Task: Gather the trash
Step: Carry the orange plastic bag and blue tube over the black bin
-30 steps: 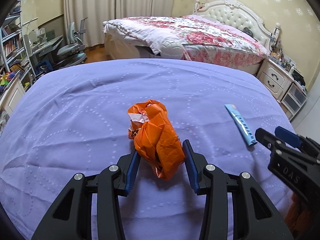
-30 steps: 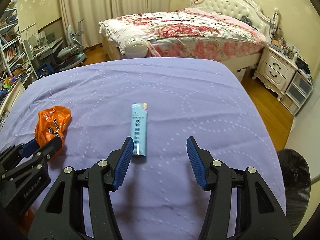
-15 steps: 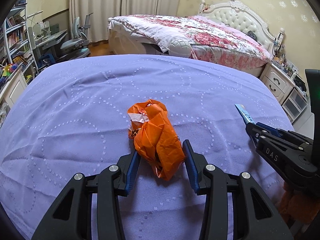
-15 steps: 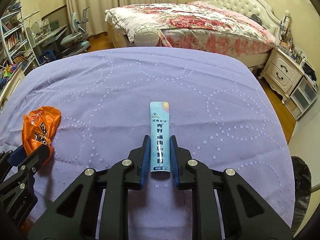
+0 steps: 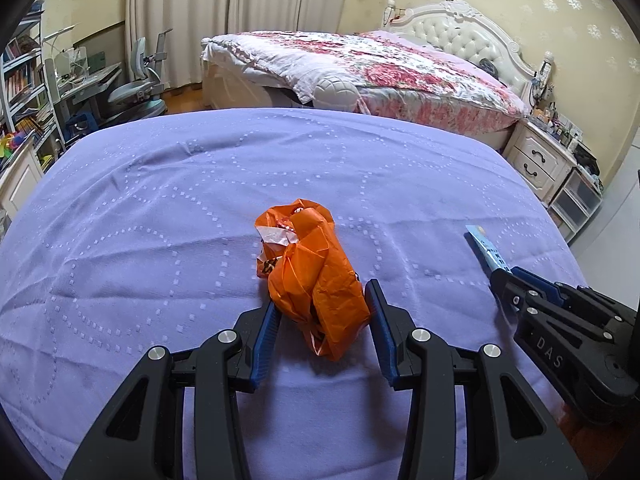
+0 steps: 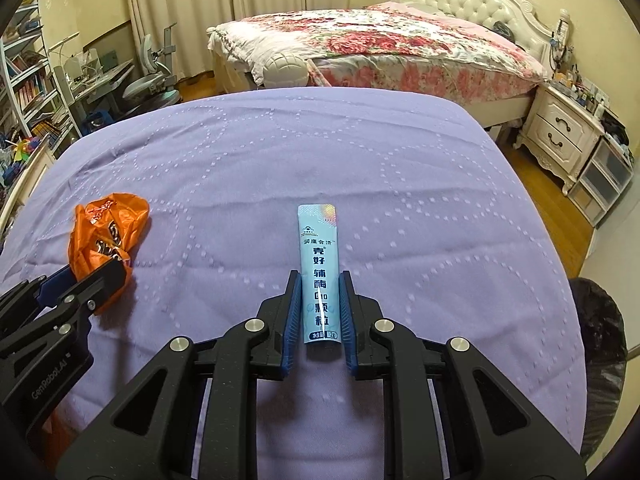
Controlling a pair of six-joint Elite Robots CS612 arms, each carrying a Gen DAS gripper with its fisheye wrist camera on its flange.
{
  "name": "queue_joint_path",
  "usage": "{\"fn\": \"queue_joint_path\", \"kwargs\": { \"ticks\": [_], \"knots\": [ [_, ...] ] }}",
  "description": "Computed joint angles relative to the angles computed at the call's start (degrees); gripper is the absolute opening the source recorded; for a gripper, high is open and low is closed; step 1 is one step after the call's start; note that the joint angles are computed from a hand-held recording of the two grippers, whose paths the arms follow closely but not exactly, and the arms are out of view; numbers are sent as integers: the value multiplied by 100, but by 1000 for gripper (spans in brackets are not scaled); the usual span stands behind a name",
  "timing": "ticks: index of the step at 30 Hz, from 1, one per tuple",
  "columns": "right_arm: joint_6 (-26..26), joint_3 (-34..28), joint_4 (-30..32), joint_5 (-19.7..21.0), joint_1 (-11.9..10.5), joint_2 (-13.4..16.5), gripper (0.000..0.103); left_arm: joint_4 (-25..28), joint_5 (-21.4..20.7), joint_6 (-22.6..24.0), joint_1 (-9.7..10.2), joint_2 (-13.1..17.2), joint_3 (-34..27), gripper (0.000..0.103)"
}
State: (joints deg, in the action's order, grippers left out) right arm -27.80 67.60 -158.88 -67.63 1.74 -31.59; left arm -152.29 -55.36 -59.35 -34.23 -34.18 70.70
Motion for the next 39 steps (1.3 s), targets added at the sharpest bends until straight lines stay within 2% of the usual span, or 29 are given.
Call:
{"fn": "queue_joint_path", "kwargs": {
  "ticks": [11, 21, 39],
  "knots": [
    [204, 442, -447, 118, -231, -238, 19, -103, -11, 345, -132, 114, -238, 43],
    [496, 682, -800, 46, -452, -346, 18, -270, -123, 771, -243, 281, -521, 43],
    [1290, 648, -1319, -718, -864, -222, 18, -313, -544, 1824, -408, 894, -1703, 43]
  ]
}}
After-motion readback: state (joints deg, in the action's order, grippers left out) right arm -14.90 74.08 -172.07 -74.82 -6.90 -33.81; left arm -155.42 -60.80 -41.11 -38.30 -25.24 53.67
